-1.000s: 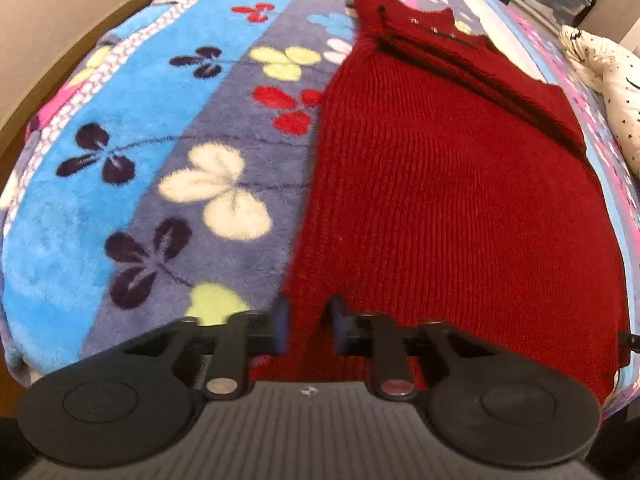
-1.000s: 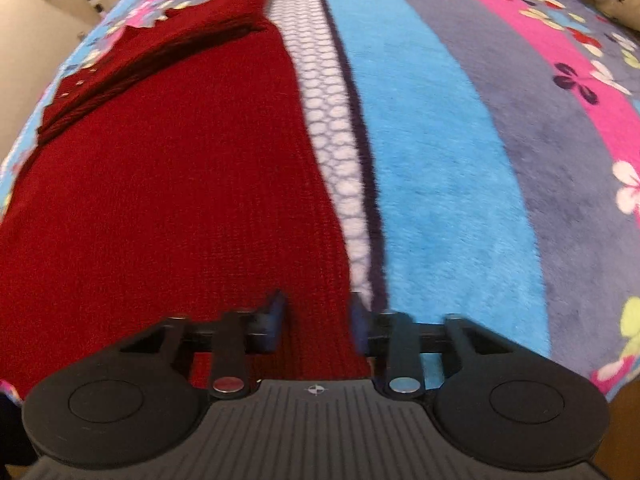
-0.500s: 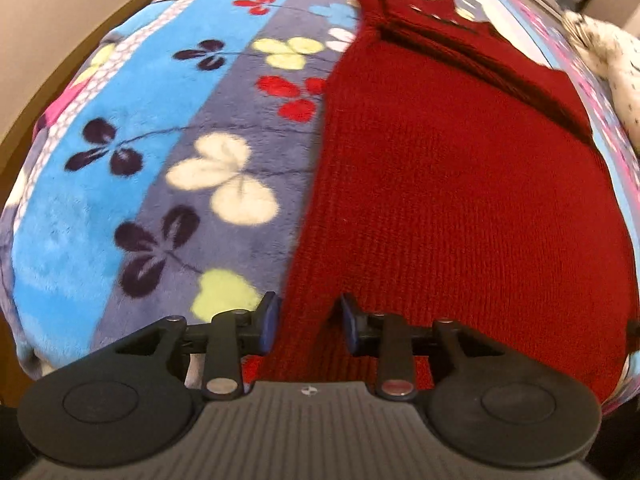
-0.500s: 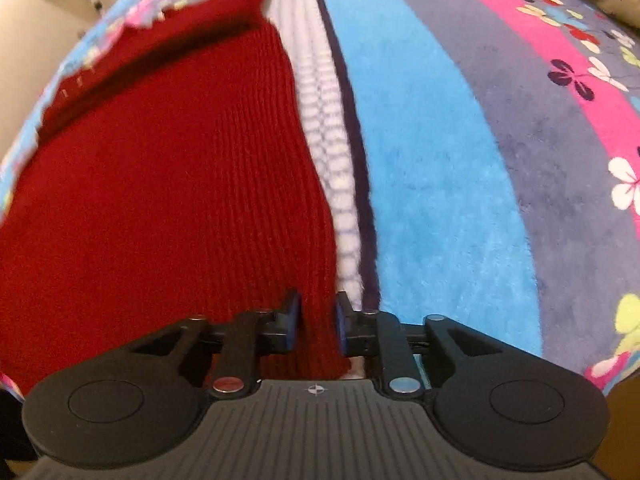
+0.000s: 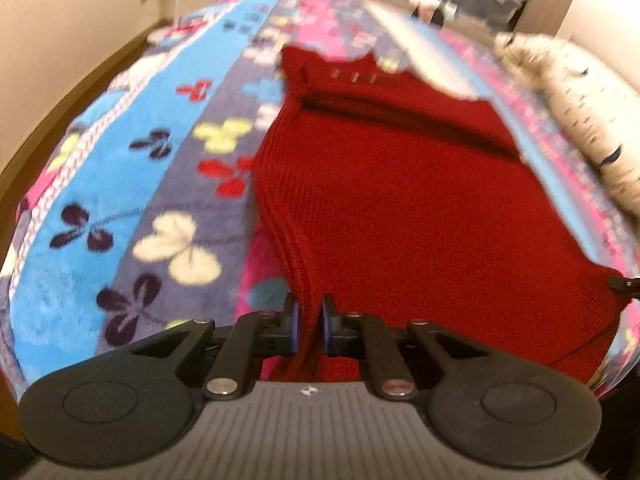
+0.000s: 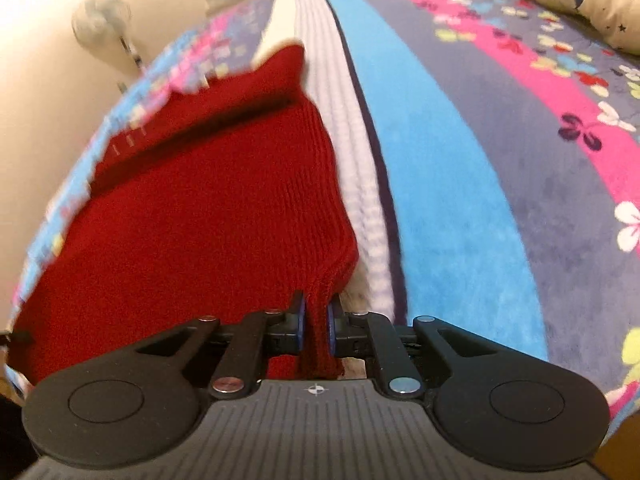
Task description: Fold small clothes
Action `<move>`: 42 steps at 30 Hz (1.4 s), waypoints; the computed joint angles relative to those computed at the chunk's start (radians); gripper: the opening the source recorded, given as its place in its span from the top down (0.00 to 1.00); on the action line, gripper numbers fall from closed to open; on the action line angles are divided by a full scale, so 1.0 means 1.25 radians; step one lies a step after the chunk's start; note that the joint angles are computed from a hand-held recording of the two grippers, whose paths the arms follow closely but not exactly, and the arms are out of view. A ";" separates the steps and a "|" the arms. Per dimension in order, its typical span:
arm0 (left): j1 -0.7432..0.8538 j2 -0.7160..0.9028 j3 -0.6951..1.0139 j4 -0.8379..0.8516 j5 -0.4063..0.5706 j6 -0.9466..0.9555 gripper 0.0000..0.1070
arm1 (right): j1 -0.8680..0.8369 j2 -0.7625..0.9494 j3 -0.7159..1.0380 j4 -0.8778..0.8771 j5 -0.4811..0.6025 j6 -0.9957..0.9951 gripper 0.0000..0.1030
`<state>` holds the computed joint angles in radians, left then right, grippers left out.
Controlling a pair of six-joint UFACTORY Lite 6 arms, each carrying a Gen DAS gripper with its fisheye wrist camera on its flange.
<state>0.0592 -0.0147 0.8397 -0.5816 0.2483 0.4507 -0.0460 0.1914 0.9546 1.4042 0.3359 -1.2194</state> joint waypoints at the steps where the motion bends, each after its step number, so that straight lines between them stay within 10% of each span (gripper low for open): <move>1: 0.006 -0.023 -0.009 -0.047 0.003 0.044 0.90 | -0.009 -0.019 -0.012 0.063 0.016 -0.058 0.90; 15: 0.088 -0.243 -0.037 -0.235 0.136 0.233 0.93 | -0.081 -0.234 -0.103 0.223 0.124 -0.228 0.91; 26: 0.385 -0.419 0.051 -0.296 0.537 0.274 0.94 | -0.369 -0.454 -0.165 0.120 0.456 -0.130 0.91; 36: 0.188 0.063 0.328 -0.199 0.276 0.239 0.94 | -0.118 -0.021 0.169 0.107 0.105 -0.135 0.91; 42: 0.186 0.417 0.595 -0.147 0.244 0.221 0.94 | -0.035 0.311 0.513 -0.225 -0.007 0.217 0.91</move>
